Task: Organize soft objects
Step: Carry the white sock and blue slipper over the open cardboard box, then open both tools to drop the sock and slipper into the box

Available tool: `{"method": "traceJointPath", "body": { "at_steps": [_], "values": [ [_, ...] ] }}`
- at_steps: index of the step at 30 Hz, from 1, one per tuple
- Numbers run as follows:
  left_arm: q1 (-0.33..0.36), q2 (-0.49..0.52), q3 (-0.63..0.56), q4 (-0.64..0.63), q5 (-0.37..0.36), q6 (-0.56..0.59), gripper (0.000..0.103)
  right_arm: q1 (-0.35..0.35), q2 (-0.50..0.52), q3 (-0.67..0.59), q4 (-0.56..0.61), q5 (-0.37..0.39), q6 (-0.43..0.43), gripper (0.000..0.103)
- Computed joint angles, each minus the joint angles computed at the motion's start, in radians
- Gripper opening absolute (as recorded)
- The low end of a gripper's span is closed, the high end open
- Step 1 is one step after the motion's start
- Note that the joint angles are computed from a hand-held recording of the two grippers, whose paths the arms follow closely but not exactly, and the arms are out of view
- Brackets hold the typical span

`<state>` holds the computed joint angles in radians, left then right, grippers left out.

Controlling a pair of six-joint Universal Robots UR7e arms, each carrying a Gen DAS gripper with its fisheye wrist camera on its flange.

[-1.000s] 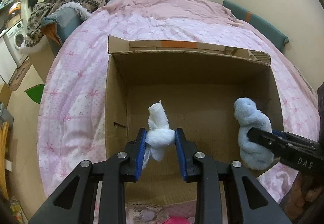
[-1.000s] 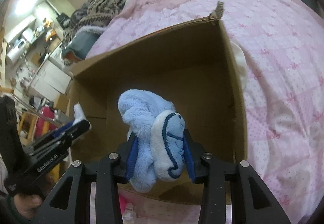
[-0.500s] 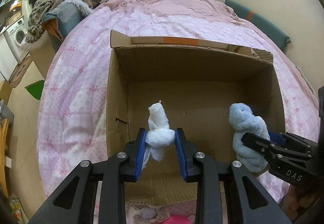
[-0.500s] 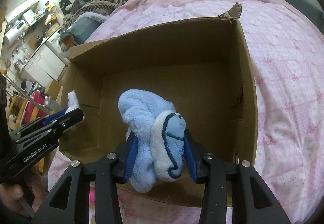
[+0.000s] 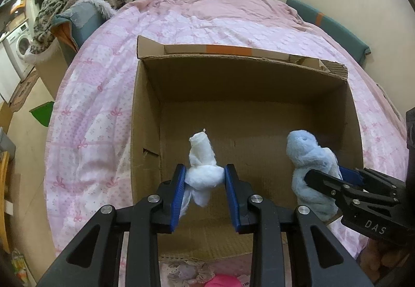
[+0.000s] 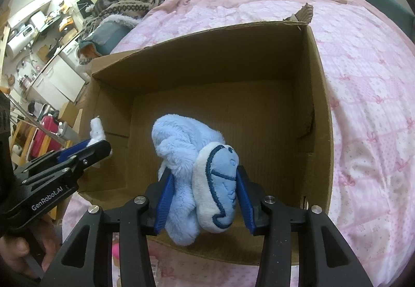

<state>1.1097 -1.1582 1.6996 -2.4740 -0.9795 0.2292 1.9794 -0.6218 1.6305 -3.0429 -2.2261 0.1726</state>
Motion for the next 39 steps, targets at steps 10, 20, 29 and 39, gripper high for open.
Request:
{"method": "traceJointPath", "body": {
  "at_steps": [10, 20, 29, 39],
  "values": [
    [-0.001, -0.009, 0.004, 0.015, -0.002, -0.012, 0.029, 0.001, -0.002, 0.008, -0.022, 0.007, -0.010, 0.049],
    [-0.014, -0.027, 0.026, -0.017, 0.004, 0.011, 0.048, 0.007, -0.008, 0.018, -0.057, 0.019, -0.024, 0.052],
    [-0.022, -0.040, 0.034, -0.029, -0.013, 0.010, 0.062, 0.008, -0.015, 0.032, -0.109, 0.030, -0.017, 0.068],
    [-0.048, -0.104, 0.091, -0.141, -0.008, 0.051, 0.062, 0.015, -0.035, 0.055, -0.140, 0.001, 0.019, 0.080]
  ]
}}
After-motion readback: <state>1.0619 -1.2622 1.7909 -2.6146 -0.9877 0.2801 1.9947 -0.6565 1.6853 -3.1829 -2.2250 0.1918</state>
